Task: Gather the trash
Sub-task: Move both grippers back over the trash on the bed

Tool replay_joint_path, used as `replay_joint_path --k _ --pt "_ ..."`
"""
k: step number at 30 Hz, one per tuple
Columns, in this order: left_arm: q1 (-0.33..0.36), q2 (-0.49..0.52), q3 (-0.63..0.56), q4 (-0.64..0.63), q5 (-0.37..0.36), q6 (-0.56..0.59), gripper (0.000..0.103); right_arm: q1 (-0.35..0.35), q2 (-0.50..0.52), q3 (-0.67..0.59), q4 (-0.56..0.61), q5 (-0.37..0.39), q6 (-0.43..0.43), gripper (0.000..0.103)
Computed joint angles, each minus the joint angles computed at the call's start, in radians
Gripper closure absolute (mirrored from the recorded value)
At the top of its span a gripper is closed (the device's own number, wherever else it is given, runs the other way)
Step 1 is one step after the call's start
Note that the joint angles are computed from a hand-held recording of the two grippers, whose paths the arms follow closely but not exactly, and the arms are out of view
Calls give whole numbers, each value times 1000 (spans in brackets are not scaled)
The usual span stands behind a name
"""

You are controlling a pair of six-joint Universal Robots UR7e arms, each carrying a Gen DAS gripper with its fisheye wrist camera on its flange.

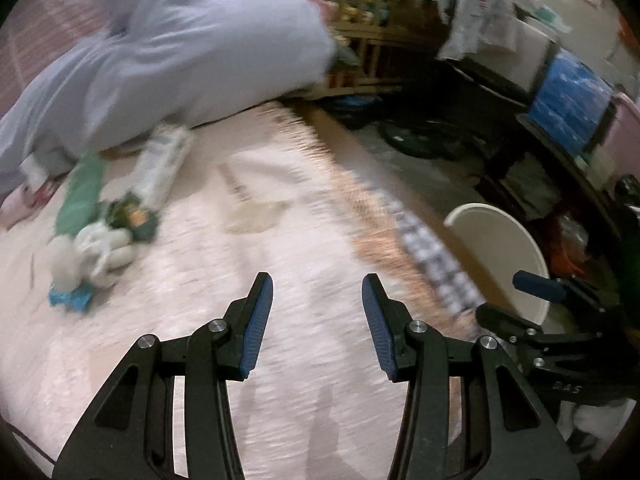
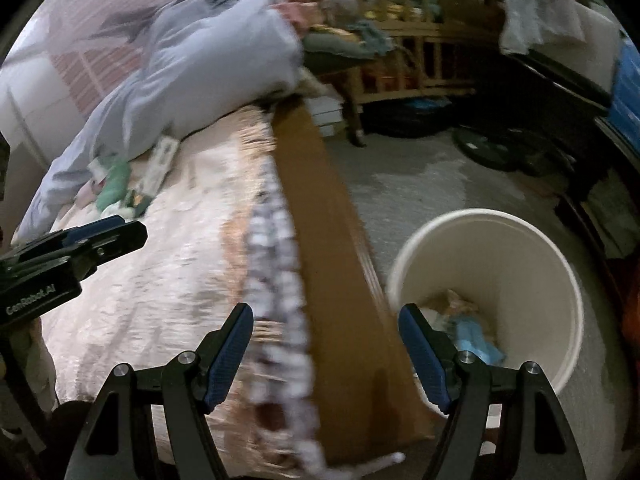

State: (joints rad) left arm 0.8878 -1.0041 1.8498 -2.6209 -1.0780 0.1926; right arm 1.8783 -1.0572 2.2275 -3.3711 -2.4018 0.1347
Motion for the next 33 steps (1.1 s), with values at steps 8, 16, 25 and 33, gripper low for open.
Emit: replay_joint_path --k 8,16,25,33 --pt "93 -52 -25 20 67 -17 58 16 129 -136 69 77 -43 30" --pt "188 -76 -91 35 109 -44 58 24 246 -277 151 143 -90 30" --pt "258 -59 -162 52 148 -40 58 20 345 -437 239 187 -148 30" --pt "316 -19 -239 88 141 -54 58 1 466 -685 354 195 -247 30"
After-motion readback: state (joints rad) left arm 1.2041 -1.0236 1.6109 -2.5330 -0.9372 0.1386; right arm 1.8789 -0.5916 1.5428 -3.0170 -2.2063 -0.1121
